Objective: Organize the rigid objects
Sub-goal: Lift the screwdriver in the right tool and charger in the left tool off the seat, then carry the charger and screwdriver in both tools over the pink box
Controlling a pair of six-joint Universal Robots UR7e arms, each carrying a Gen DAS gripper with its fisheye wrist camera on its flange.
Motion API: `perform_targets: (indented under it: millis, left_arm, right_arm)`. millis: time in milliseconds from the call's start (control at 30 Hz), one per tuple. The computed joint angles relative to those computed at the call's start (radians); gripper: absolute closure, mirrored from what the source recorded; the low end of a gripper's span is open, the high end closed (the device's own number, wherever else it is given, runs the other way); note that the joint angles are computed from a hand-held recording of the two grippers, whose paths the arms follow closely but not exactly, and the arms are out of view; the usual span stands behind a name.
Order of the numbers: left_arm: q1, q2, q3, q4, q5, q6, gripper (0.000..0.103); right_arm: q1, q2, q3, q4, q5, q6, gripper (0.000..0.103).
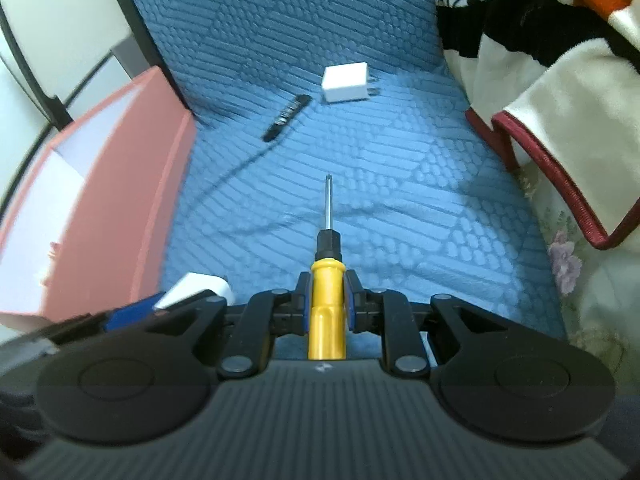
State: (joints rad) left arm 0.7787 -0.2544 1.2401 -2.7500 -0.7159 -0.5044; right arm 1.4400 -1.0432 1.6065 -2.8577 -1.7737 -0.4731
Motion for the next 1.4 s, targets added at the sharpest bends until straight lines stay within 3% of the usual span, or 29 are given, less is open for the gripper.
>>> perform_targets:
  millis: [267,500,967,1400]
  left_arm:
    - [-0.018,-0.062,0.045,0.016,-0.034,-0.063,0.054]
    - [-0.035,-0.102,0.035,0.072,-0.014,-0.089,0.054]
    - [-0.066,-0.220,0.001,0.113,0.088,-0.064,0.054]
    - [-0.042,-0.378,0.092,0.075,0.184,-0.023,0.054]
  right_arm:
    - [0.032,-0.022,0.016,0.006,-0.027,-0.002,0.083]
    - [0.054,-0.057,0.018,0.021,-0.035,-0.008,0.083]
    - [0.174,-0.073,-0.082,0.094,0.038,-0.025,0.083]
    - [0.302,0.031,-0.187,0.118,0.072,-0.042,0.083]
